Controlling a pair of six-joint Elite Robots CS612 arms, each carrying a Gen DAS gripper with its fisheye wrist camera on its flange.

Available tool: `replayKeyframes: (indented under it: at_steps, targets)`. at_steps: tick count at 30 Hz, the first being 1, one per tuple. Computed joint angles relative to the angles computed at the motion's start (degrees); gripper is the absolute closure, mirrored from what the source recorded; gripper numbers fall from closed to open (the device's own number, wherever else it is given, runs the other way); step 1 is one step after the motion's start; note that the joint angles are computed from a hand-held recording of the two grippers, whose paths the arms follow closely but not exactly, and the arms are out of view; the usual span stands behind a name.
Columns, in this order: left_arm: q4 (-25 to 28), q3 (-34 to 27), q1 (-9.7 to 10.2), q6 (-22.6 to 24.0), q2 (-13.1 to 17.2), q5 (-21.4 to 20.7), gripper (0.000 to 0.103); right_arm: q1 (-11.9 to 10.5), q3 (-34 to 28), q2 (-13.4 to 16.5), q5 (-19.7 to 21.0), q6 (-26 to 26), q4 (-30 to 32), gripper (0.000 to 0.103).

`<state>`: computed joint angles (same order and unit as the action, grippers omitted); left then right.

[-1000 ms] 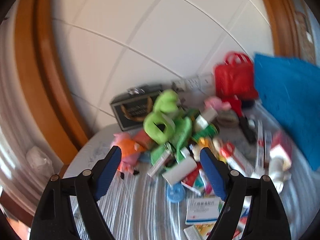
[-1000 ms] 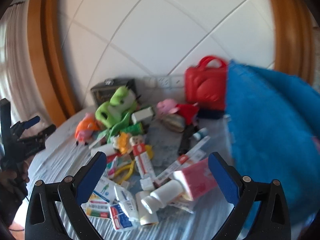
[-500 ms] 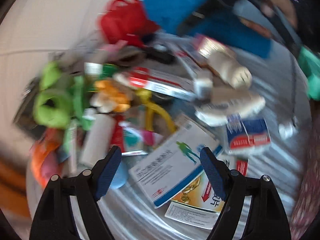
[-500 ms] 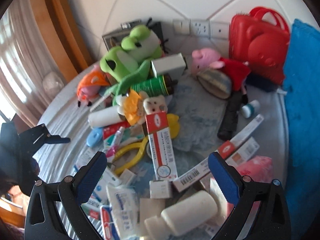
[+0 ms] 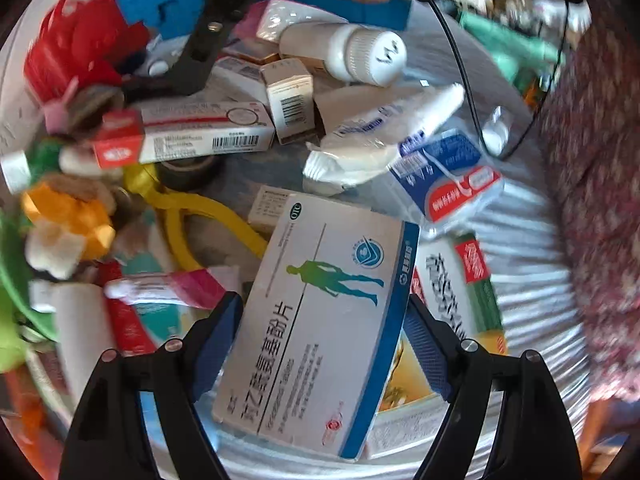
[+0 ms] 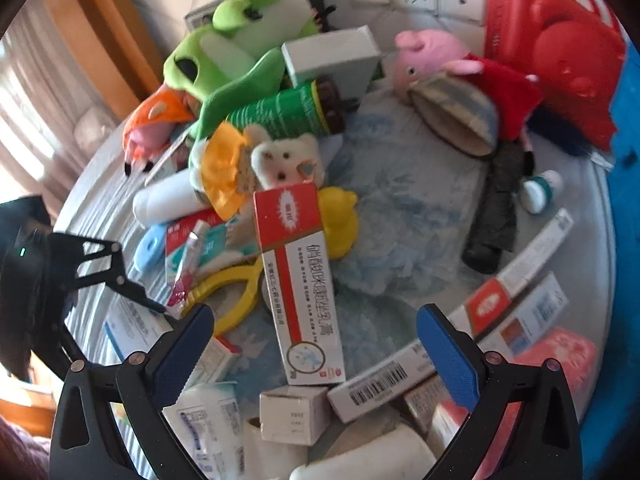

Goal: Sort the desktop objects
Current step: 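Grasp the red-white ointment box with the right tool while the left tool grasps the paracetamol box, then carry the ointment box with the right tool while the left tool carries the paracetamol box to the crate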

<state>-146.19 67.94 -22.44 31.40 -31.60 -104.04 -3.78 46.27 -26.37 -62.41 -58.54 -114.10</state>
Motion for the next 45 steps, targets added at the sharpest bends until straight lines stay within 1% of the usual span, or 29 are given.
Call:
replayKeyframes:
  at_steps: [2,4,6,8,9,11,12,13,14,15,16,17,19,20,22,25,27,29,32,34,36,38,40,42,45]
  targets:
    - [-3.02,0.60,0.07,-3.59,0.24,-1.09,0.022,0.36,-1.38,0.90,0.10,-1.50,1.37,0.000]
    - [-5.32,1.69,-0.16,-5.72,0.00,-0.42,0.022,0.83,-2.62,1.82,-0.62,-2.18,1.82,0.001]
    - [-7.72,3.11,-0.40,-10.76,-0.40,0.15,0.022,1.41,-4.01,2.89,-2.18,-2.35,2.05,0.001]
    - [-10.58,4.79,-0.77,-15.39,-0.88,0.67,0.023,1.90,-5.94,3.99,-3.49,-2.51,3.68,0.012]
    - [-12.00,5.58,-1.08,-17.46,-1.07,1.62,0.023,2.09,-7.01,4.50,-4.05,-2.50,4.92,0.025]
    - [-14.96,7.09,-1.68,-21.43,-1.40,3.19,0.024,2.80,-10.51,6.24,-7.83,-2.43,9.34,0.039]
    - [-16.54,7.89,-2.06,-23.74,-1.59,4.26,0.024,2.78,-11.49,6.71,-7.27,-2.30,11.35,0.051]
    - [-17.35,8.09,-2.26,-25.28,-1.54,5.33,0.025,2.67,-10.97,6.47,-6.33,-1.47,10.95,0.060]
    - [-18.26,8.84,-2.61,-26.66,-1.81,6.47,0.026,2.69,-9.46,5.68,-6.85,-0.69,8.16,0.060]
    - [-19.16,9.58,-2.95,-28.00,-2.17,7.59,0.026,2.42,-7.15,4.49,-5.86,-0.05,4.91,0.060]
    - [-20.39,10.32,-3.19,-28.96,-2.48,8.41,0.026,2.02,-6.12,3.80,-3.92,0.75,4.05,0.060]
    - [-22.65,11.73,-3.44,-30.45,-3.27,9.44,0.027,1.37,-5.18,2.86,-0.93,1.86,4.00,0.060]
    - [-24.34,12.87,-3.78,-32.09,-4.05,11.36,0.027,0.60,-2.46,0.83,2.20,2.31,1.63,0.060]
    - [-24.96,13.31,-4.03,-32.29,-4.42,12.43,0.027,0.16,-0.96,-0.32,4.16,2.38,0.43,0.060]
    - [-27.09,14.58,-4.77,-32.30,-5.66,16.21,0.027,-0.61,1.23,-2.09,7.39,3.02,-1.36,0.060]
    - [-30.60,15.75,-5.62,-31.81,-7.03,20.98,0.027,-2.36,5.27,-5.35,13.41,5.29,-5.24,0.060]
    - [-33.05,16.13,-6.15,-31.66,-8.06,24.17,0.027,-3.26,8.30,-7.48,16.49,7.29,-8.10,0.060]
    - [-35.61,15.84,-7.07,-30.57,-8.91,28.49,0.027,-4.44,11.01,-9.67,19.41,8.96,-11.07,0.060]
    - [-39.22,14.50,-8.05,-28.47,-9.41,31.66,0.027,-5.86,15.81,-13.08,22.45,13.24,-18.07,0.060]
    - [-40.71,12.93,-8.68,-27.22,-9.61,32.14,0.026,-6.87,18.72,-15.13,23.72,16.49,-23.28,0.060]
    - [-41.46,9.98,-9.57,-26.81,-8.96,33.18,0.026,-8.32,21.62,-17.21,24.78,19.63,-28.71,0.060]
    - [-41.31,6.22,-10.44,-27.10,-8.03,32.95,0.027,-10.06,24.14,-19.08,25.04,23.12,-34.55,0.060]
    - [-41.42,3.28,-11.32,-27.14,-7.46,32.78,0.026,-11.59,25.95,-20.15,25.30,26.86,-40.37,0.060]
    - [-40.89,-0.71,-12.58,-26.69,-6.43,32.82,0.026,-13.61,27.11,-20.93,25.65,31.78,-47.03,0.060]
    - [-40.78,-7.38,-14.31,-26.16,-4.22,33.32,0.026,-16.41,26.40,-20.69,25.84,38.91,-54.55,0.060]
